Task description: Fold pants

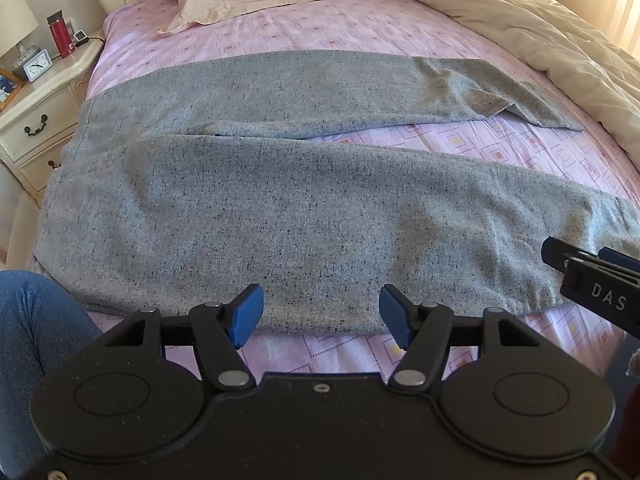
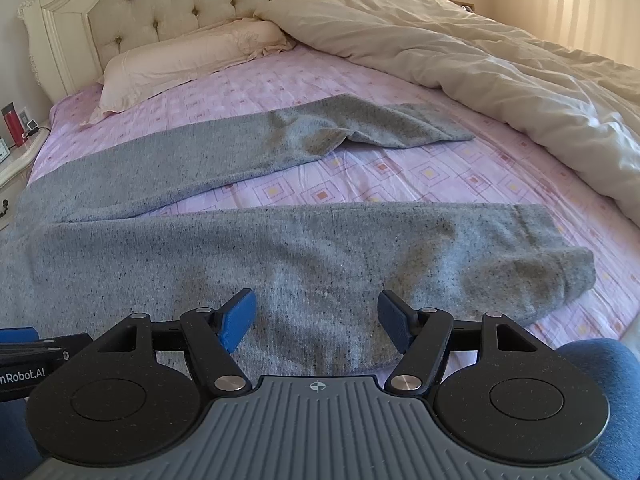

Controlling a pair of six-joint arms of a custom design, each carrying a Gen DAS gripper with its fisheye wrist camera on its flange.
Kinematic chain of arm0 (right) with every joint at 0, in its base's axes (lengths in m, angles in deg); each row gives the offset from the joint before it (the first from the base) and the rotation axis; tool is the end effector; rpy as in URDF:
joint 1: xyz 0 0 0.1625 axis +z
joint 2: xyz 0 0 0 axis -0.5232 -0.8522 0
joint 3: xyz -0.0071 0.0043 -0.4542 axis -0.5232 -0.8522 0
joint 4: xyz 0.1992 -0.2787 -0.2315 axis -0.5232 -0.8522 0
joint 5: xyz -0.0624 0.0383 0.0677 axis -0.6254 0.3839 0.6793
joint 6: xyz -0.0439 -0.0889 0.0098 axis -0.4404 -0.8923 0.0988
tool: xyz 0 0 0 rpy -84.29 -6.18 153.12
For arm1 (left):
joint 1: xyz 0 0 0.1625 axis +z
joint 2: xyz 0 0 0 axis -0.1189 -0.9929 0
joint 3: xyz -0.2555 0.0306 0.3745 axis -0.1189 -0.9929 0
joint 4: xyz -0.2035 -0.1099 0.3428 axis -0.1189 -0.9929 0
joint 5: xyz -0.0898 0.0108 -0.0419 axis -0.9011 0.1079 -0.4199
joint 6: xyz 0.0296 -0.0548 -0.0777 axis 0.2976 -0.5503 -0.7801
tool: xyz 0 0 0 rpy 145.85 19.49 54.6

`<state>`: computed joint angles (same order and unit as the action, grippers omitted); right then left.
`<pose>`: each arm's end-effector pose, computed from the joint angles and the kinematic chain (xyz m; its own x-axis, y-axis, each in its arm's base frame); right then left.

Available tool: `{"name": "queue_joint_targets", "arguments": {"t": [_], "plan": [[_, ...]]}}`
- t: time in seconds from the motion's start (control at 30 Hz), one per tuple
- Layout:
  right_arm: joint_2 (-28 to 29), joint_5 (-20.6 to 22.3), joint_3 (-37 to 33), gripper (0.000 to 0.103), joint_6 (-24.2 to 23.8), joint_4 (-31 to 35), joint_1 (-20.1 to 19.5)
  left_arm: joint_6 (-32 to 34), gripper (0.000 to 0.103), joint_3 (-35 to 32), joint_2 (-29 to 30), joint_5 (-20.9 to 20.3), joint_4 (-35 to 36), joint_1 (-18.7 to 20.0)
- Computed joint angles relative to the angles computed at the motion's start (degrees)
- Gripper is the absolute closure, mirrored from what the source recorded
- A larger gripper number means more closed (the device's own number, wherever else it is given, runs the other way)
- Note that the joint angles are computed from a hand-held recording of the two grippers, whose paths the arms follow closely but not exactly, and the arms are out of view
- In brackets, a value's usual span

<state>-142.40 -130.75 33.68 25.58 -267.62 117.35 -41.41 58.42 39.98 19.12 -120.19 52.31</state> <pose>0.0266 -0.7179 0.3455 -0.7284 0.2308 0.6451 -0.3382 0.6978 -0.6314 -0.4435 -0.7497 -0.0224 -0.6931 0.1232 -0.7102 0.4426 0.8504 -0.2845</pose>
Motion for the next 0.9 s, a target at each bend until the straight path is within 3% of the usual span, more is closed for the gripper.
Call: {"name": "queue_joint_targets", "arguments": {"t": [0.9], "plan": [[0.0,0.3,0.1,0.037,0.2,-0.1,0.1,1.3,0.037,0.6,-0.2,1.0,-1.0,-0.3]]}}
